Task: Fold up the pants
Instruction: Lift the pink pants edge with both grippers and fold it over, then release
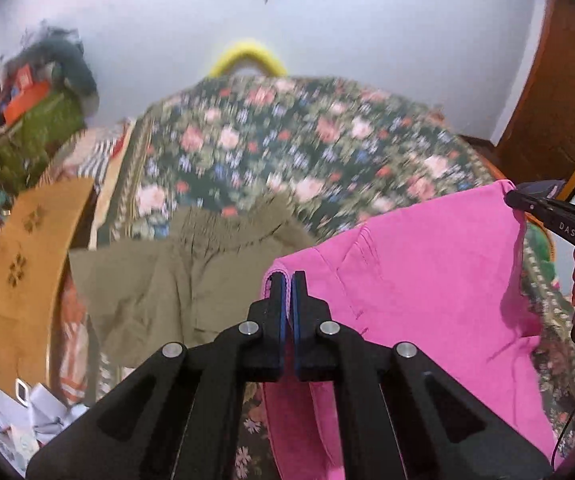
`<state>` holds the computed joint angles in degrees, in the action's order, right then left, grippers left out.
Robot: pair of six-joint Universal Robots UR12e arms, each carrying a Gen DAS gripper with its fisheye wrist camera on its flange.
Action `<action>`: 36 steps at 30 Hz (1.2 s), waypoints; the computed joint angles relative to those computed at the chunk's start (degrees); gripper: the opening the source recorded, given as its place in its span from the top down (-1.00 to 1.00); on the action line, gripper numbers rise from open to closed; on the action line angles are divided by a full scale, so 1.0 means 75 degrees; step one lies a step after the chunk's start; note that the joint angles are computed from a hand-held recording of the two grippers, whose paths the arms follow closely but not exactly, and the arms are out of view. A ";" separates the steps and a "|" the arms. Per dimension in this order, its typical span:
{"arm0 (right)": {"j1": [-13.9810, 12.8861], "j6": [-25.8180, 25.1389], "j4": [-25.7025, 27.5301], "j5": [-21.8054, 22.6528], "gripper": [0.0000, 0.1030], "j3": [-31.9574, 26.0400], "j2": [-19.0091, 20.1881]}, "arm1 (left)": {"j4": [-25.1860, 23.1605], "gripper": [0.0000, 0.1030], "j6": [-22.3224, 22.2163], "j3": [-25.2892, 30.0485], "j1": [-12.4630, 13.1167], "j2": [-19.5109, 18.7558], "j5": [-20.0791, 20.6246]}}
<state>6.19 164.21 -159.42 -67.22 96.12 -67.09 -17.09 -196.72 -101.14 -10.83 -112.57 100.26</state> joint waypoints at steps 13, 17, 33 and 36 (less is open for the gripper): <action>-0.0406 0.0142 -0.0697 0.0741 0.95 0.1275 -0.1194 | 0.0105 0.95 0.0207 -0.0515 -0.0680 0.0740 0.0926; -0.0596 0.0226 -0.0788 0.1000 0.95 0.1706 -0.1542 | 0.0151 0.95 -0.0032 -0.0791 -0.0801 0.0991 0.0969; -0.1092 -0.0100 -0.0677 0.1679 0.95 0.3489 -0.2781 | 0.0154 0.95 -0.0892 -0.2061 -0.1222 0.1709 0.0908; -0.1105 -0.0312 -0.0561 0.1658 0.95 0.3771 -0.2951 | 0.0116 0.95 -0.1084 -0.2317 -0.1283 0.1801 0.0812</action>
<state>-2.09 161.87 -163.63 -54.78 124.40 -89.22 -16.22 -204.84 -118.52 -20.45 -99.06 106.35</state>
